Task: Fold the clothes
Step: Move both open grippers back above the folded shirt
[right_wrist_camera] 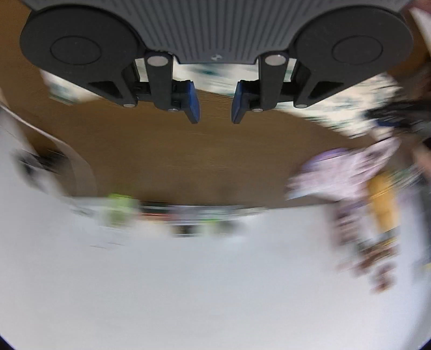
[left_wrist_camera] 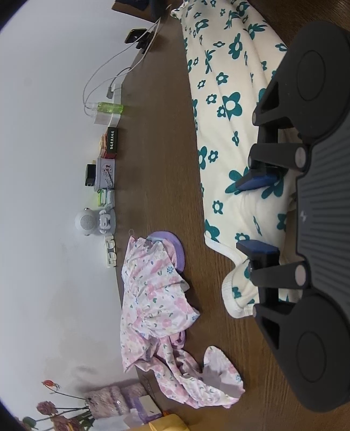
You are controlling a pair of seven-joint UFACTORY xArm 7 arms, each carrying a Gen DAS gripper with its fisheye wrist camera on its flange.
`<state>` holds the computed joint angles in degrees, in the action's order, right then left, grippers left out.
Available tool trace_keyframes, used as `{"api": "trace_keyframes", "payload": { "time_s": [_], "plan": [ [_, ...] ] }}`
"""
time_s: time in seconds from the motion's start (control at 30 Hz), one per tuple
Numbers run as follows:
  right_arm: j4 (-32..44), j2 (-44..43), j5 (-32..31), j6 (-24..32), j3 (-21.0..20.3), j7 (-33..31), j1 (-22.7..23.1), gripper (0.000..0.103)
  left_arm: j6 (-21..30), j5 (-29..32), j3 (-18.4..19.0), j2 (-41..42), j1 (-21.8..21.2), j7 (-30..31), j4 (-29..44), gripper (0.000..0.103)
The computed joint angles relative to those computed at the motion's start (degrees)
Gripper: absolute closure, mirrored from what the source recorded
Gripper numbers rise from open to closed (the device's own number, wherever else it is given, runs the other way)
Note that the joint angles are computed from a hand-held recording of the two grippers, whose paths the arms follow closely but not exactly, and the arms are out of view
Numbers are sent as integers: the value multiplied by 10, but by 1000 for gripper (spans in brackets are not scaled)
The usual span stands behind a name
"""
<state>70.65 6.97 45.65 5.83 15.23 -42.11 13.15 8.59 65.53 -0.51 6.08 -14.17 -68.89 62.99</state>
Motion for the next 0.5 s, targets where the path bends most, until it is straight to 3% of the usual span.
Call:
{"api": "trace_keyframes", "payload": {
  "time_s": [0.03, 0.17, 0.27, 0.37, 0.5],
  "plan": [
    [30, 25, -8, 27, 10, -14, 6, 76, -2, 7, 2, -1, -1, -9, -1, 63],
    [143, 129, -147, 113, 8, 32, 50, 76, -4, 7, 1, -1, 2, -14, -2, 62],
    [145, 126, -183, 150, 11, 23, 38, 75, -7, 7, 1, -1, 3, -16, -3, 62],
    [140, 119, -213, 179, 6, 12, 32, 67, -12, 4, 2, -1, 4, -16, -5, 62],
    [77, 60, -128, 205, 9, -60, -32, 63, -14, 7, 4, -1, 3, -19, -5, 62]
  ]
}}
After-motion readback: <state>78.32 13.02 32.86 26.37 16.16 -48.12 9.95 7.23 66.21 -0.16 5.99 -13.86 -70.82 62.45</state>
